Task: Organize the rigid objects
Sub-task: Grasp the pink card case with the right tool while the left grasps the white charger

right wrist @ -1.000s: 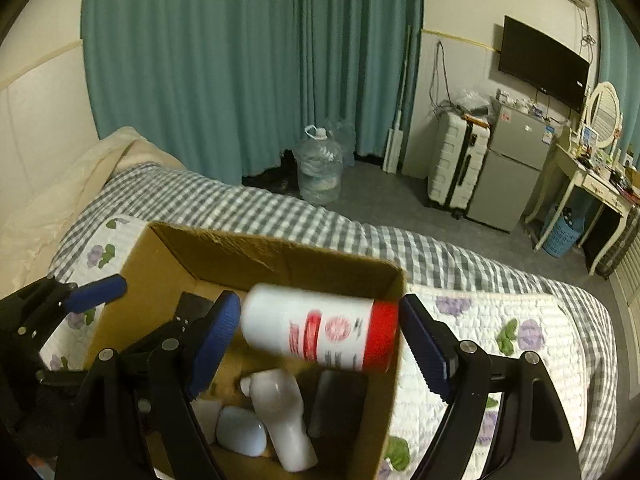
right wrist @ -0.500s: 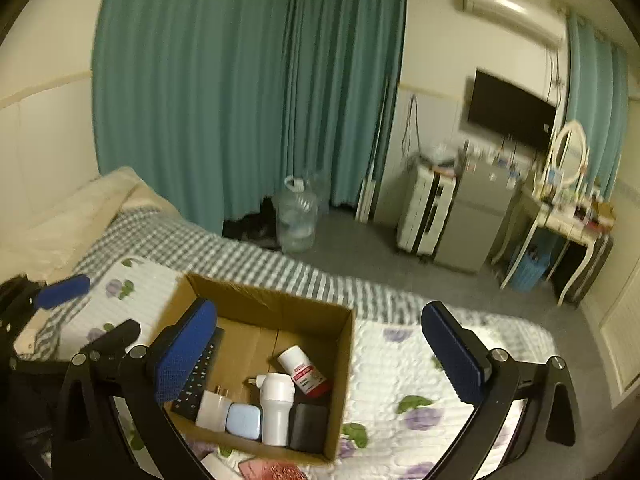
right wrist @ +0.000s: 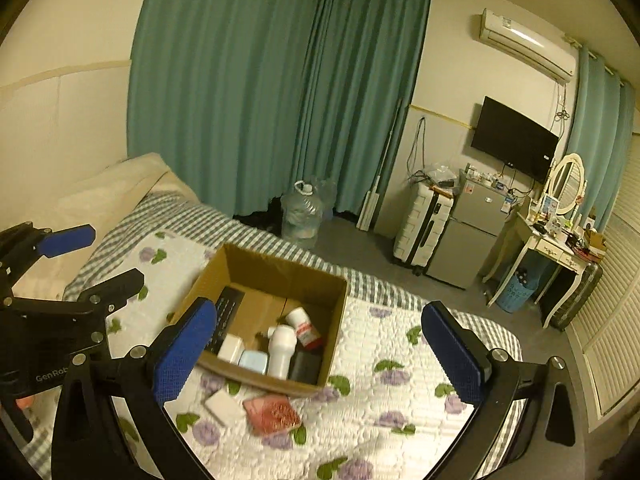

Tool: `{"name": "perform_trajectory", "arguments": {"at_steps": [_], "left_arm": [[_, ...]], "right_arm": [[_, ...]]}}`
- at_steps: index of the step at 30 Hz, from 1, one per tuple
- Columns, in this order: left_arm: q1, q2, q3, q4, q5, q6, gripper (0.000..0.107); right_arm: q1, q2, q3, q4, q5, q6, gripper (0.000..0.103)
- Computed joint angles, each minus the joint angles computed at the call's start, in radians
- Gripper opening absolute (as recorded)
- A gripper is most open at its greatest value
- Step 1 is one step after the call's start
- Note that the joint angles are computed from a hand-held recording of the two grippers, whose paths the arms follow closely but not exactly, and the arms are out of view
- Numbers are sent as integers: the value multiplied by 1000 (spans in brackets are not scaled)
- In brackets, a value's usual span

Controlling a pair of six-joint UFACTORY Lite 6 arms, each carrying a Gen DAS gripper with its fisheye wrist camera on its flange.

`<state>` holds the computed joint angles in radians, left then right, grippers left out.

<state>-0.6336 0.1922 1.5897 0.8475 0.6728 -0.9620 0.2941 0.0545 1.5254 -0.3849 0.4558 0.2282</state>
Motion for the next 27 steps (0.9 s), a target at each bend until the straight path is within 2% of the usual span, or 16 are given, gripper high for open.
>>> {"name": "perform_trajectory", "arguments": {"at_steps": [6,10,14,16,21,27], "left_arm": [[-3,36,-101,38,-28,-130,74],[0,78,-147,70,-47,-208,74],[11,134,-173,95,-71,-260,74],[16,153,-194,108,-83,-296,74],[31,246,-185,115,-110,-335,74],[36,328,-170,98,-147,-332,74]], "right_arm": [[-19,-15,-155,39,-86,-58,103],[-46,48,-204,120,-147,-152,103],[-78,124,-236,302,-202,-340,103],[-91,181,-226,385,-206,-440,103],[-106,303,-186,439,-200,-543,103],[-97,469,-79,474,-143,-623,103]]}}
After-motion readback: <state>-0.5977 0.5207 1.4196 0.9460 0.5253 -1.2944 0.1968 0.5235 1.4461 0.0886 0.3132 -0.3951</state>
